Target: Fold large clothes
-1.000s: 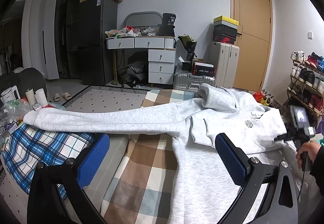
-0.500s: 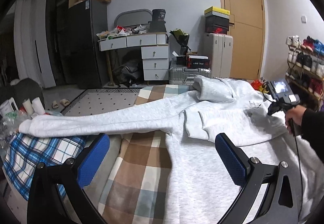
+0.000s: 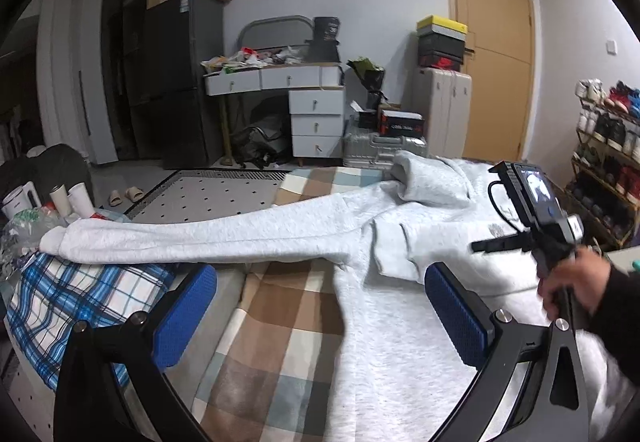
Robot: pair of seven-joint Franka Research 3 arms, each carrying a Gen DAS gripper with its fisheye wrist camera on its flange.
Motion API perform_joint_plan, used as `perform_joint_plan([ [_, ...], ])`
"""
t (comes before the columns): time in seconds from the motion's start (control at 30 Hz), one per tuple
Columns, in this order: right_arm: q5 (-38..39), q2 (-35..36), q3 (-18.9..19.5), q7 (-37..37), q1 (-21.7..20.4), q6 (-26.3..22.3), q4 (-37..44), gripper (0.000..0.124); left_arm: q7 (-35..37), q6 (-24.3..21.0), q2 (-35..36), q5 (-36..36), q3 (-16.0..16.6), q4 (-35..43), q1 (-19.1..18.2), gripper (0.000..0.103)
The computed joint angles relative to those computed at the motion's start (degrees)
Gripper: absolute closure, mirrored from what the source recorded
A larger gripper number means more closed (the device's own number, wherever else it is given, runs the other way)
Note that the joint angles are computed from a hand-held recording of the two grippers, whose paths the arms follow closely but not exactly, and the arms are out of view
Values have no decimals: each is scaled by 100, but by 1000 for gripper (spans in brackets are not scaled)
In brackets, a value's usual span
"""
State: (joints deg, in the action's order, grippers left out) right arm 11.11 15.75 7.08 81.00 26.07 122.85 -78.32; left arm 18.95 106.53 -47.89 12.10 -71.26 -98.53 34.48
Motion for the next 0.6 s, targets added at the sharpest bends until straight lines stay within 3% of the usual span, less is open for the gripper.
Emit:
perform_joint_plan([
  [0.07,201,-174,150,-9,114,161,-253,114,-4,-109,-63,31,12,34,26,1],
  [0.13,174,-52,187,128,231,-6,-147,114,3,-206,-135,41,27,38,51,1],
  [0.17,39,-12,169,252,315,-1,-183,114,-5,-242,-171,39,50,21,43,1],
  [0.23,-372,-152,105,407,475,514,-584,113,-33,-289,-219,35,119,-56,-16,1],
  [0.3,-635,-153,72,579,542,434,-545,112,-104,-291,-219,47,207,-164,-121,1],
  [0.37,-374,-220,84,850,457,110,-480,110,-205,-238,-164,89,273,-258,-240,1],
  [0.47,444,-1124,163,863,237,588,-1472,104,-413,-159,-40,221,376,-394,-460,1],
  [0.6,834,-2703,230,759,185,1779,-3093,55,-693,-114,160,456,483,-527,-743,1],
])
